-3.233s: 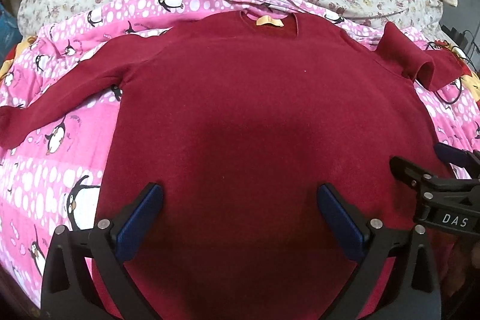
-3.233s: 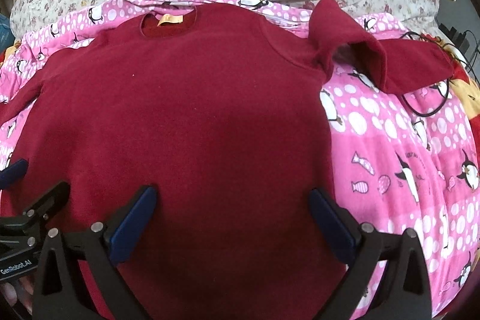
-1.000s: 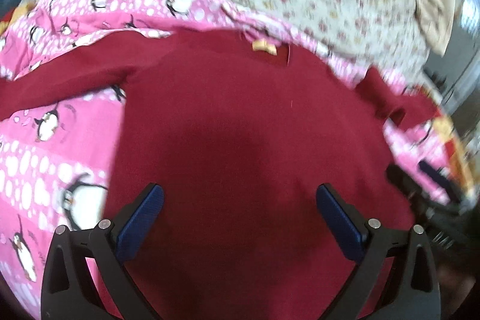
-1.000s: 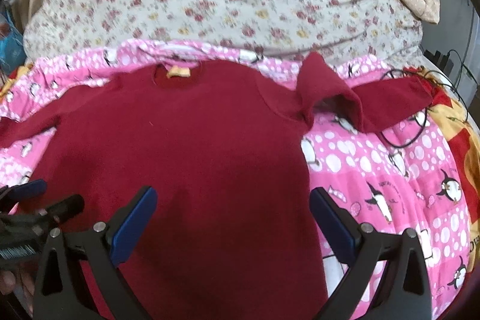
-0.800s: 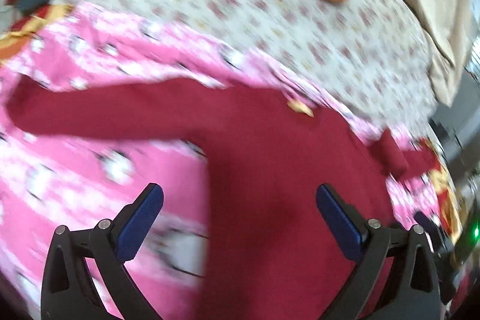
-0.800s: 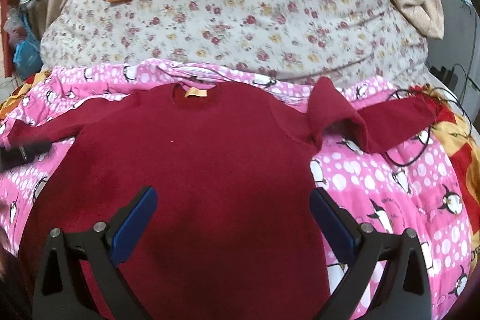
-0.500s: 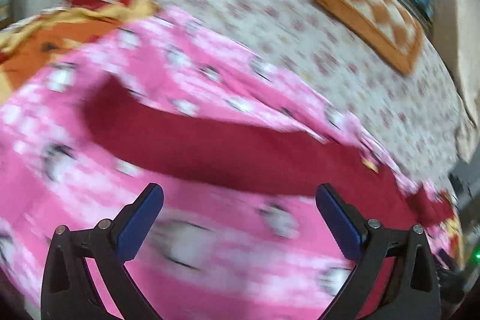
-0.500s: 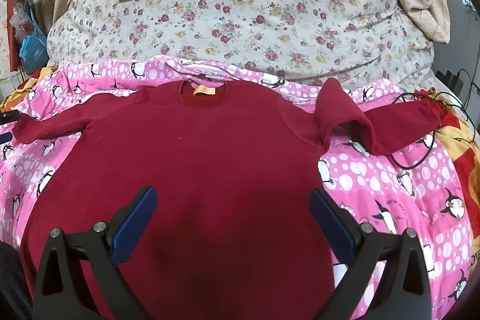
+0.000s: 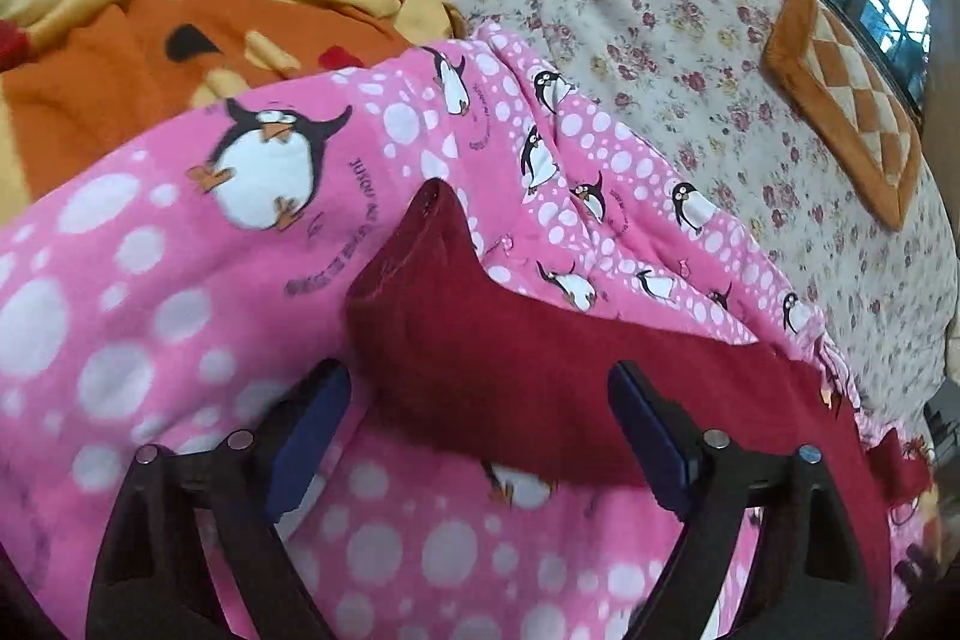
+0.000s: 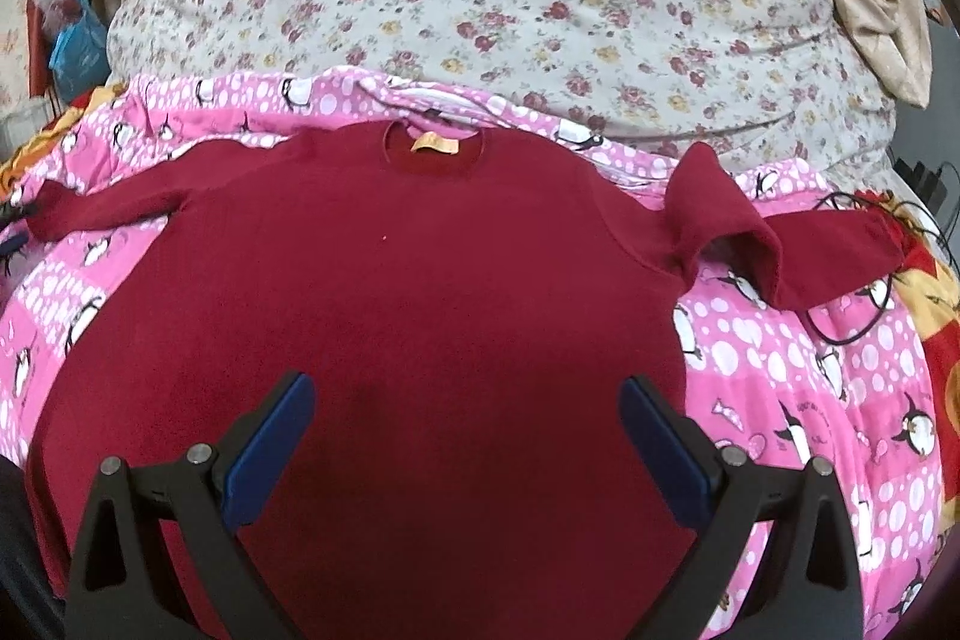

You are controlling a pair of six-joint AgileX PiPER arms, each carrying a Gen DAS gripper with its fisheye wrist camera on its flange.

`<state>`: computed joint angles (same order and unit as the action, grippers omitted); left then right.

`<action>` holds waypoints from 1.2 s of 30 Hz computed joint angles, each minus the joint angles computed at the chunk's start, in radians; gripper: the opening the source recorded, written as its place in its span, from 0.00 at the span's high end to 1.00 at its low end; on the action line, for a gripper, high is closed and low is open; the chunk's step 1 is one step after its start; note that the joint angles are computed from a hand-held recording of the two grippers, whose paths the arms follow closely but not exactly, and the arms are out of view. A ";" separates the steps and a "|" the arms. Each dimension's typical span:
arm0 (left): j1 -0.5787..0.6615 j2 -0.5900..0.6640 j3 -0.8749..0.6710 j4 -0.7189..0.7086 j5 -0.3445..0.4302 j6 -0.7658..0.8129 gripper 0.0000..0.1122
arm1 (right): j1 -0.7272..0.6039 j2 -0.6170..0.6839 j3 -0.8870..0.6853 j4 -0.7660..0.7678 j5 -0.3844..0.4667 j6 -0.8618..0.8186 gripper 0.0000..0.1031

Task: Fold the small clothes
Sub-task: 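Grasp the sweater sleeve cuff with the left gripper and lift it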

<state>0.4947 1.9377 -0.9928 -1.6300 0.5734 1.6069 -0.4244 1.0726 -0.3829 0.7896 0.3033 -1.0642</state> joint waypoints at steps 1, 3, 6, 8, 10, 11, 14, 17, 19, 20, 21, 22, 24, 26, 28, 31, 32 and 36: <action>-0.010 0.004 -0.016 0.016 -0.016 -0.020 0.35 | 0.004 0.003 0.000 0.001 -0.002 -0.003 0.01; -0.019 0.013 -0.041 0.014 -0.029 -0.044 0.35 | 0.025 0.011 0.002 -0.014 -0.018 0.016 0.01; -0.030 0.021 -0.054 -0.016 -0.059 -0.051 0.38 | 0.049 0.015 0.005 -0.048 -0.034 0.048 0.01; -0.060 0.016 -0.056 -0.009 -0.134 -0.073 0.60 | 0.049 0.009 0.008 -0.041 -0.032 0.038 0.01; -0.083 0.016 -0.079 0.109 -0.220 -0.225 1.00 | 0.046 0.004 0.008 -0.033 -0.029 0.030 0.01; -0.081 0.029 -0.094 0.187 -0.244 -0.325 1.00 | 0.042 0.003 0.008 -0.031 -0.026 0.028 0.01; -0.090 0.002 -0.096 0.319 -0.261 -0.483 1.00 | 0.021 -0.008 0.008 0.010 -0.010 -0.015 0.01; -0.130 -0.108 -0.032 0.171 -0.277 -0.325 1.00 | 0.002 -0.011 0.004 0.029 0.003 -0.034 0.01; -0.129 -0.180 -0.009 0.078 -0.267 -0.277 1.00 | -0.024 -0.010 0.000 0.059 0.023 -0.068 0.01; -0.128 -0.225 -0.002 0.052 -0.259 -0.290 1.00 | -0.032 -0.007 -0.003 0.070 0.031 -0.080 0.01; -0.130 -0.254 -0.003 0.048 -0.241 -0.312 1.00 | -0.047 -0.005 -0.005 0.087 0.045 -0.099 0.01; -0.142 -0.283 -0.006 0.060 -0.224 -0.345 1.00 | -0.063 -0.005 -0.007 0.106 0.057 -0.118 0.01; -0.206 -0.324 -0.032 0.130 -0.170 -0.434 1.00 | -0.095 -0.003 -0.012 0.142 0.083 -0.157 0.01; -0.352 -0.347 -0.057 0.146 -0.137 -0.457 1.00 | -0.123 0.004 -0.019 0.159 0.101 -0.169 0.01; -0.489 -0.335 -0.086 0.134 -0.126 -0.461 1.00 | -0.142 0.006 -0.023 0.162 0.112 -0.165 0.01; -0.765 -0.236 -0.177 0.099 -0.182 -0.460 1.00 | -0.190 0.017 -0.032 0.170 0.127 -0.160 0.01; -0.827 -0.203 -0.201 0.090 -0.216 -0.454 1.00 | -0.214 0.024 -0.037 0.179 0.139 -0.164 0.01; -1.020 0.034 -0.362 0.200 -0.288 -0.596 1.00 | -0.335 0.062 -0.061 0.246 0.219 -0.218 0.01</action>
<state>-0.5251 1.9713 -1.3549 -1.4297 0.2852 1.0105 -0.7591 1.1348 -0.4438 1.0361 0.5221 -1.2825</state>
